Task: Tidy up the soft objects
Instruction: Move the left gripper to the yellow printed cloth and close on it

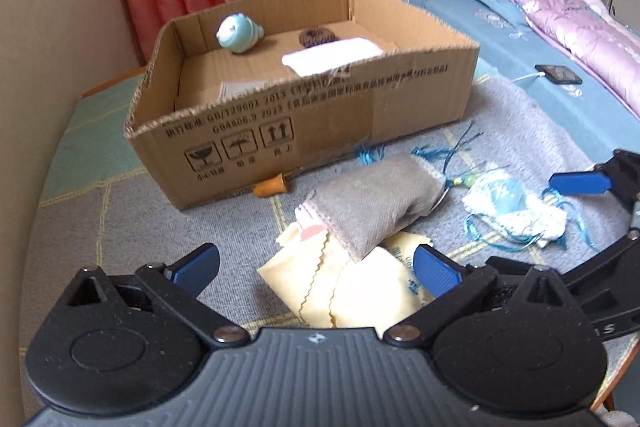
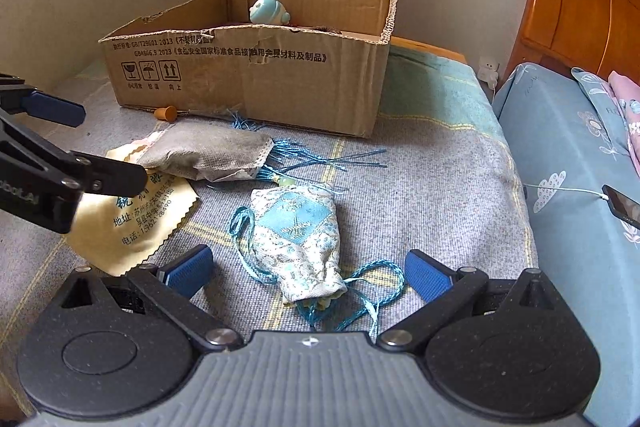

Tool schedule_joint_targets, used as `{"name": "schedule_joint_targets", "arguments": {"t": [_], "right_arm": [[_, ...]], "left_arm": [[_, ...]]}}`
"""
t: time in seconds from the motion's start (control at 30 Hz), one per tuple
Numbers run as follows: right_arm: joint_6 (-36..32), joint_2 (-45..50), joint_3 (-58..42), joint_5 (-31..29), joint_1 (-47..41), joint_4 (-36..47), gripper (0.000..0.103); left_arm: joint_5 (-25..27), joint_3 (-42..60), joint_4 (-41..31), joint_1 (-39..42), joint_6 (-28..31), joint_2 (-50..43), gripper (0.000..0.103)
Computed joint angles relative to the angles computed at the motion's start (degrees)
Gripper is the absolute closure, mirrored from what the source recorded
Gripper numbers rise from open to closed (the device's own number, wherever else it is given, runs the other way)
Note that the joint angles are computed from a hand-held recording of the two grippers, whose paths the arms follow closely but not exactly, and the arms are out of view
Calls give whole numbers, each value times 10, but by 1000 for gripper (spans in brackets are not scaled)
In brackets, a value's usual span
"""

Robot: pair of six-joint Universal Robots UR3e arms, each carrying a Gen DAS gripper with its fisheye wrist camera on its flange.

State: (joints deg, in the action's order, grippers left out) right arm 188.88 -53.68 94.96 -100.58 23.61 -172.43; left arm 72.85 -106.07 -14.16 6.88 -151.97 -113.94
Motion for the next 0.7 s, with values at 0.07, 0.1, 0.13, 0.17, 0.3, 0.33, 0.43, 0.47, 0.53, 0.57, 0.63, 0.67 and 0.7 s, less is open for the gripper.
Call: {"name": "schedule_joint_targets", "arguments": {"t": [0.07, 0.1, 0.13, 0.17, 0.3, 0.33, 0.43, 0.47, 0.53, 0.57, 0.63, 0.67, 0.7], "right_arm": [[-1, -1, 1, 1, 0, -1, 0], [-2, -1, 2, 2, -1, -1, 0], [-3, -1, 2, 2, -1, -1, 0], [-3, -1, 2, 2, -1, -2, 0], [-5, -2, 2, 5, -3, 0, 0], [-5, -2, 3, 5, -3, -1, 0], [-6, -1, 3, 6, -3, -2, 0], [-6, -1, 3, 6, -3, -3, 0], [-5, -1, 3, 5, -3, -3, 0], [-4, 0, 2, 5, -2, -3, 0], [-4, 0, 1, 4, -2, -2, 0], [-4, 0, 1, 4, -2, -2, 0], [-4, 0, 1, 4, -2, -2, 0]], "left_arm": [[-1, -7, -2, 6, 6, -1, 0], [-8, -14, 0, 13, 9, 2, 0], [-16, -21, -2, 21, 11, 7, 1], [-20, -27, -7, 28, 13, 13, 1], [-31, -57, -15, 60, 36, 39, 0], [-33, -64, -17, 66, 42, 45, 0], [-30, -74, -24, 75, 58, 54, 1], [-29, -76, -21, 75, 60, 53, 0], [-39, -77, -25, 80, 59, 53, 1], [-39, -72, -29, 78, 56, 50, 1], [-43, -66, -33, 73, 52, 46, 1], [-48, -65, -31, 72, 53, 46, 1], [-52, -67, -28, 70, 56, 46, 1]]}}
